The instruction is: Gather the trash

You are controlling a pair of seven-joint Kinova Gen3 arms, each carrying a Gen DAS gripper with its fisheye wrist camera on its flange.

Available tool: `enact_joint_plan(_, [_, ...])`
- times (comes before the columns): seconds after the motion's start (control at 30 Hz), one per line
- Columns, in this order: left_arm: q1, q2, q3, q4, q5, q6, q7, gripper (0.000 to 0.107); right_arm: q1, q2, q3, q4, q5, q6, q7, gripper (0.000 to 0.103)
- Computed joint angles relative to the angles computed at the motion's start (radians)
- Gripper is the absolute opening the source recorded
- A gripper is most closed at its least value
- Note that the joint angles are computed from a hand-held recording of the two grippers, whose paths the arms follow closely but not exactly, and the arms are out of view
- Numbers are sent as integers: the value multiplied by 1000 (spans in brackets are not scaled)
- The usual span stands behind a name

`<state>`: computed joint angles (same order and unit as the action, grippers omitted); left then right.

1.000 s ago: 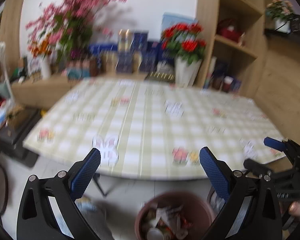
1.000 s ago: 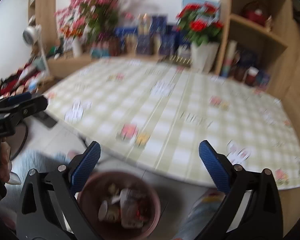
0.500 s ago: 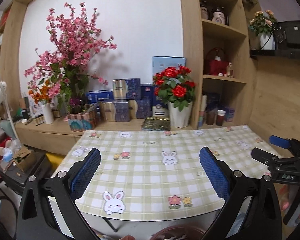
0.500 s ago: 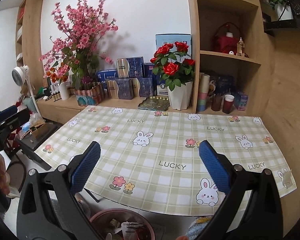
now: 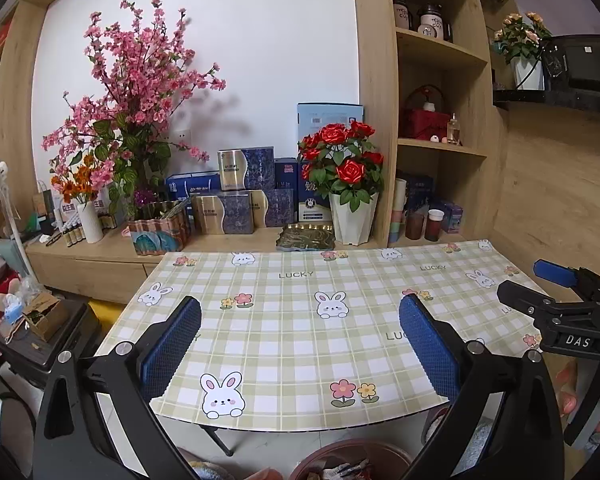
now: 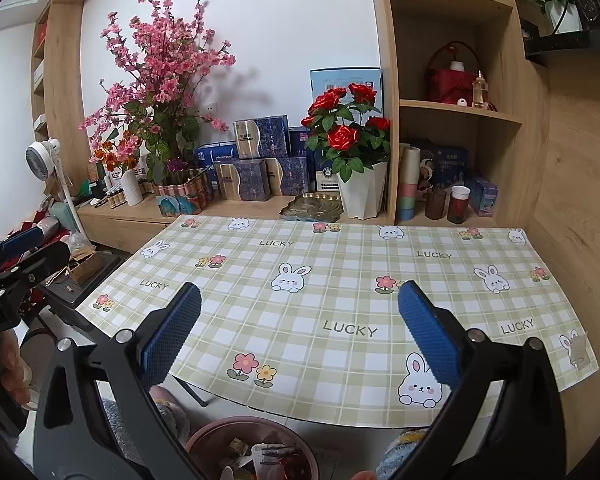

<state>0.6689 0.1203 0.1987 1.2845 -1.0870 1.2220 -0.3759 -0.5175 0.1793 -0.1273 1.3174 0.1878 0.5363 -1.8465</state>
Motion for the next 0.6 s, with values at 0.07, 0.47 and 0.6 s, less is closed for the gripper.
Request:
enact_joint_plan(0.07, [-4, -1, -1, -2, 13, -3, -3, 97, -3, -1, 2, 1, 6, -1, -5, 97])
enact_joint_plan(0.47, [10, 15, -4, -24, 14, 22, -33, 97, 3, -3, 0, 12, -5, -5, 1, 97])
enact_joint_plan(0.6, [17, 20, -9, -30, 16, 28, -39, 97, 4, -2, 2, 17, -4, -12, 2, 97])
